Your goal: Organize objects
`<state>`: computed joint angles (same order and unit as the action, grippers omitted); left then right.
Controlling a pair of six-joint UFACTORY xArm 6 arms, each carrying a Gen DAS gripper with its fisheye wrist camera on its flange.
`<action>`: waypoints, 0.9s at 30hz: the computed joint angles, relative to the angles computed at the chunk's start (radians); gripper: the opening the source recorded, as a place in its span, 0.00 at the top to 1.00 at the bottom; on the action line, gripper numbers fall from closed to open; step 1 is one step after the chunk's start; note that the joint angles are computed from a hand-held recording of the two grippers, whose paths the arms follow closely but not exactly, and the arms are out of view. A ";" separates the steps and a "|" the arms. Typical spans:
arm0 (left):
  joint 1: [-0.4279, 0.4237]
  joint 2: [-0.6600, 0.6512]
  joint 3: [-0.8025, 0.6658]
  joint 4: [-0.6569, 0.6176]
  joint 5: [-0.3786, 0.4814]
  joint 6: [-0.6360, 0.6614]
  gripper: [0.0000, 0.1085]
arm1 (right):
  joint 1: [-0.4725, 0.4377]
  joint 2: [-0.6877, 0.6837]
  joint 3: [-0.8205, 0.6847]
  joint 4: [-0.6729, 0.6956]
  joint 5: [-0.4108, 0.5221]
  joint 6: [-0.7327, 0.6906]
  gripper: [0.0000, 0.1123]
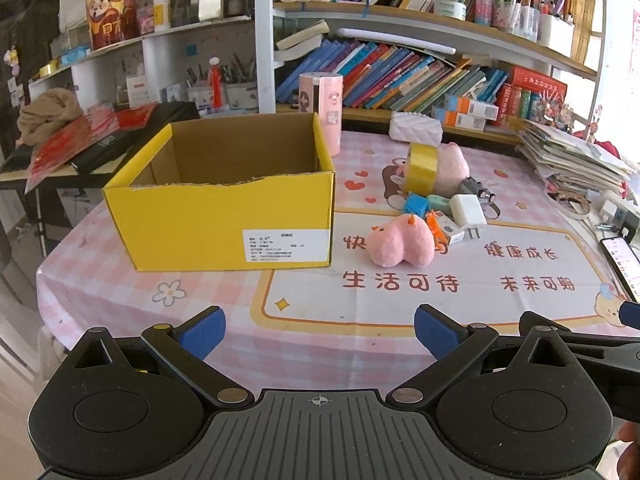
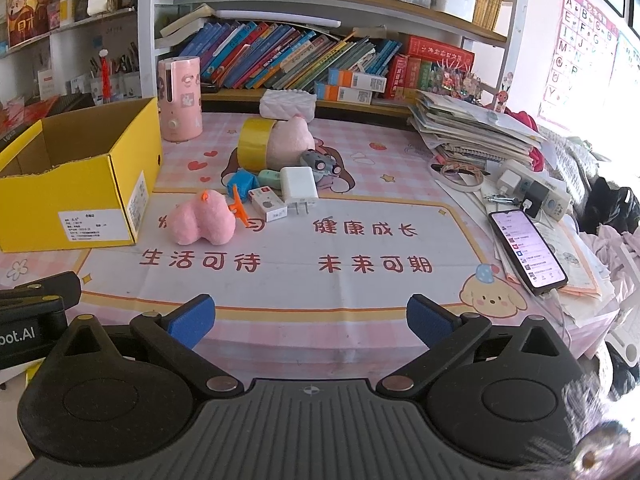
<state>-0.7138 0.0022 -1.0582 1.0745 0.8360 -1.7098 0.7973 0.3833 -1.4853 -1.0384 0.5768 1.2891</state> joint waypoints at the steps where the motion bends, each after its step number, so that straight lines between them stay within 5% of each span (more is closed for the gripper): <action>1: 0.002 0.001 0.000 0.000 -0.004 0.002 0.07 | 0.000 0.000 0.000 0.001 0.001 -0.001 0.08; 16: 0.020 0.044 -0.021 -0.036 -0.091 0.060 0.06 | -0.026 -0.008 0.030 0.030 -0.008 0.005 0.08; 27: 0.039 0.107 -0.093 -0.074 -0.078 0.098 0.05 | -0.061 0.049 -0.037 0.092 -0.043 -0.074 0.08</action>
<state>-0.6753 0.1093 -1.1515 1.0000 0.7580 -1.6120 0.7365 0.4324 -1.5225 -0.9468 0.5333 1.2155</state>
